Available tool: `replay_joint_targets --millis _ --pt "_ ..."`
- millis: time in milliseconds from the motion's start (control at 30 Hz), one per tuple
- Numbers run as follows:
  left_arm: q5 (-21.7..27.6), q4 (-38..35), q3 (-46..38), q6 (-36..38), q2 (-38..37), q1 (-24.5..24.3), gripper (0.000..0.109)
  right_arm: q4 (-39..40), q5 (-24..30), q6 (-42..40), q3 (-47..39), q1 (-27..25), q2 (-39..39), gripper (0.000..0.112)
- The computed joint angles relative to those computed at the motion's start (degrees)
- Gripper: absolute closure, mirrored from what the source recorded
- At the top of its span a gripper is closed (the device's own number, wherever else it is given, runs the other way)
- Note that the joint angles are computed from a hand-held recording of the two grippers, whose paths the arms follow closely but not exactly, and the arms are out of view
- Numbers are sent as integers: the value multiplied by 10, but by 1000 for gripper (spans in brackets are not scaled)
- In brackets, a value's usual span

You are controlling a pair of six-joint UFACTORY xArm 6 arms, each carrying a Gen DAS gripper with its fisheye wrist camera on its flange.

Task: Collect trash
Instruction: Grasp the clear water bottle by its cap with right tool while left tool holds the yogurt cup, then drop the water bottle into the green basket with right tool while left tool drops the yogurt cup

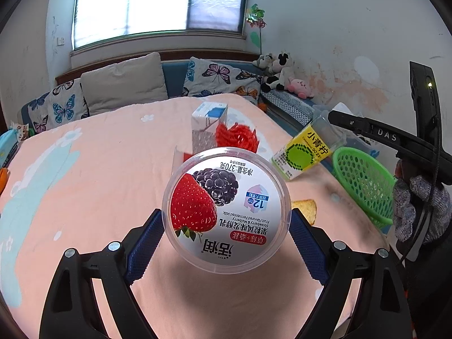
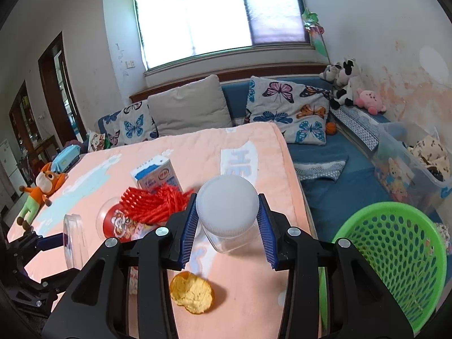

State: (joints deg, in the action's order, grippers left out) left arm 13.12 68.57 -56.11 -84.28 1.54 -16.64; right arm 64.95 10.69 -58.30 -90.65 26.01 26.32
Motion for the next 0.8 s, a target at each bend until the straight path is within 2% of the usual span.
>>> replay_joint_targets --millis 267,367,600,800 --pt "0 -44 -62 63 35 -12 24 -30 22 12 26 -20 -37 71" --pt "-2 -86 -92 109 58 -23 24 -19 26 -1 50 -33 -61 71" --pt "-9 -179 -170 215 119 -58 24 3 3 -26 107 -76 -109 71" --pt "-1 -263 -249 309 179 -88 24 -58 -20 27 127 -123 -100 71"
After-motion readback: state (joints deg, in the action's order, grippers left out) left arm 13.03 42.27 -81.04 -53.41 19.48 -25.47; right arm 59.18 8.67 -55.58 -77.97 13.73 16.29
